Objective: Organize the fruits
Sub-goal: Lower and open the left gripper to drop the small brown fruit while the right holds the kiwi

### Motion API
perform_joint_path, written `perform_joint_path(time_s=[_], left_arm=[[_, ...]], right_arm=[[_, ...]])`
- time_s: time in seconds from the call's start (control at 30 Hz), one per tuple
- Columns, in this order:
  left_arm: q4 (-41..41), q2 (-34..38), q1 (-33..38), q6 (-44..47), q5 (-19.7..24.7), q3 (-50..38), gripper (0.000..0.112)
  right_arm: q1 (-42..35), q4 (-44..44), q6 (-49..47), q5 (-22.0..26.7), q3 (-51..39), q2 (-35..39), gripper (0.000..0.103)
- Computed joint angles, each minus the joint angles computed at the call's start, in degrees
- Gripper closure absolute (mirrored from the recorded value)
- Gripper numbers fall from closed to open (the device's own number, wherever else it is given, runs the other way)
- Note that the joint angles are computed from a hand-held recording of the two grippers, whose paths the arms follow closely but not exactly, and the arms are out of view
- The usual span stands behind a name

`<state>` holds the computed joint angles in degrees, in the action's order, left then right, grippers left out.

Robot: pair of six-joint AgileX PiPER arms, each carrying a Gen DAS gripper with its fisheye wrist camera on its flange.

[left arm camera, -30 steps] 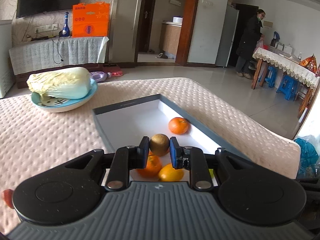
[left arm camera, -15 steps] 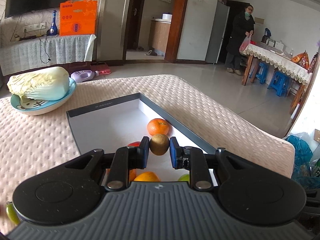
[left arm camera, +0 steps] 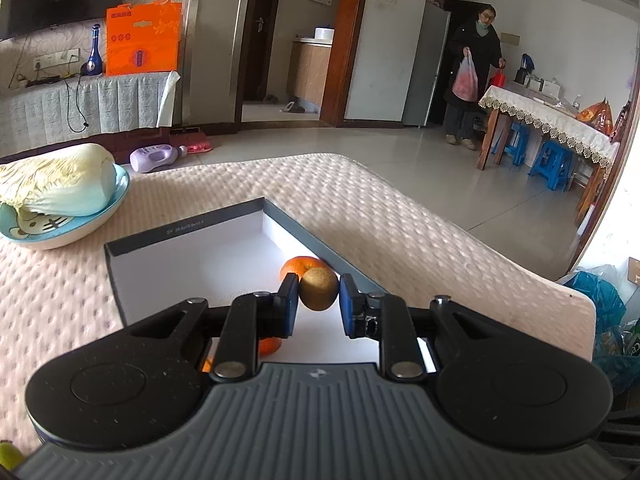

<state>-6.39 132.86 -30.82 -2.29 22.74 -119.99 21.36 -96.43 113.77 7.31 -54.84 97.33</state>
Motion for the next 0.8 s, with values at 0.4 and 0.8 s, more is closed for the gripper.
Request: perform_joint_path(time_s=[0.4, 0.8], left_arm=[[-1.98, 6.67, 0.22, 1.46, 6.10, -11.87, 0.087], [-1.85, 7.11, 0.01, 2.32, 6.24, -12.55, 0.084]], right_arm=[[-0.23, 5.75, -5.54, -0.50, -0.41, 0.41, 0.074], [-0.42, 6.10, -5.82, -0.34, -0.69, 0.94, 0.074]])
